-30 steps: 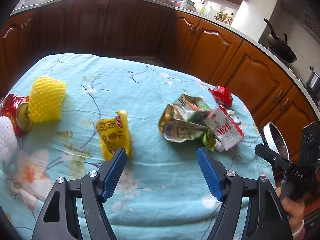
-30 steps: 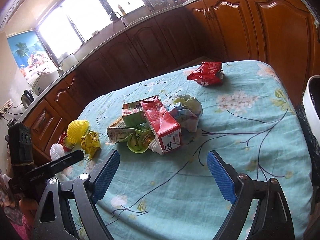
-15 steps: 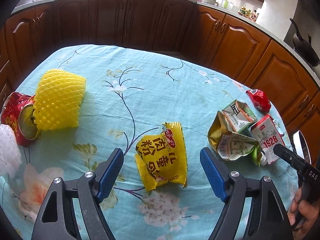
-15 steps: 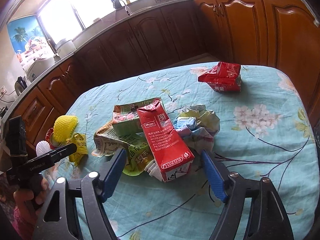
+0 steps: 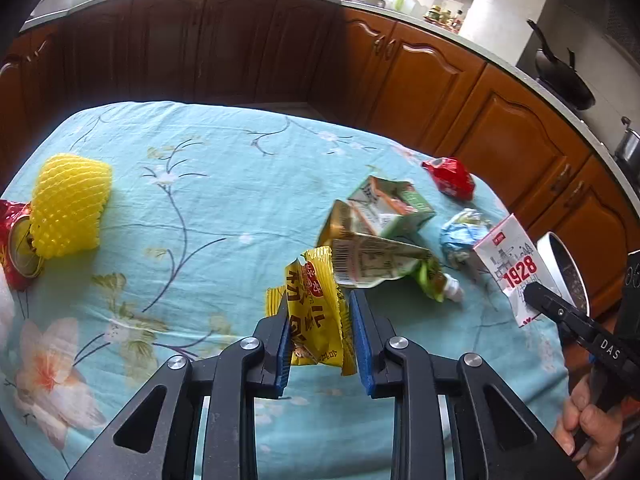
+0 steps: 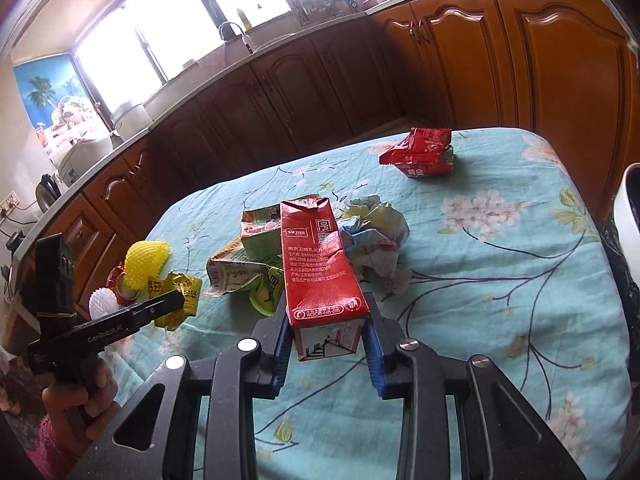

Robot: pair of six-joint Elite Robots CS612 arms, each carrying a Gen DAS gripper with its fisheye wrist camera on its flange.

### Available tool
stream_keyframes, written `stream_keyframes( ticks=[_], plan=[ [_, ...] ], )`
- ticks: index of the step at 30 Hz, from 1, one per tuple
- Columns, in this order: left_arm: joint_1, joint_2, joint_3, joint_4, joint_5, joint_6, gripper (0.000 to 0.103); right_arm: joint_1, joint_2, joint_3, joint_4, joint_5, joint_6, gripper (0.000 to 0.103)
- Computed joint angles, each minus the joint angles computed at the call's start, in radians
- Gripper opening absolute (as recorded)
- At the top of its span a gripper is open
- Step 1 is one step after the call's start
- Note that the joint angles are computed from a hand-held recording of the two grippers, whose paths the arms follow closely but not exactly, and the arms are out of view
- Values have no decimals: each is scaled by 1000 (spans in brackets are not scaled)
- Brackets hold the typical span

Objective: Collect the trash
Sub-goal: 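Grasp the yellow snack wrapper with the left tool while the right tool grasps the red carton, then carry the yellow wrapper and red carton over the bin and open both tools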

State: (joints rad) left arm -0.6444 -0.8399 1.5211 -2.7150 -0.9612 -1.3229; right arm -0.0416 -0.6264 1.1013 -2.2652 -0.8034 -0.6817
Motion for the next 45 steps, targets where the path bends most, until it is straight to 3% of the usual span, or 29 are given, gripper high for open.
stream_keyframes(
  ticks=[3,17,29,45],
  plan=[
    [-7,15,-27,-41,-15,69,15,-20,-17,28,-30,20,24,32],
    [-21,90,-168,-116,-101,313,11,-91,-34,67,-153,9,151,32],
    [-16,172,-329,-95,-159,449,7,-136,-19,46,-244,-1,256,32],
    [-1,276,-535,-47,-223,564,6,-172,8,-11,-325,-38,348,32]
  ],
)
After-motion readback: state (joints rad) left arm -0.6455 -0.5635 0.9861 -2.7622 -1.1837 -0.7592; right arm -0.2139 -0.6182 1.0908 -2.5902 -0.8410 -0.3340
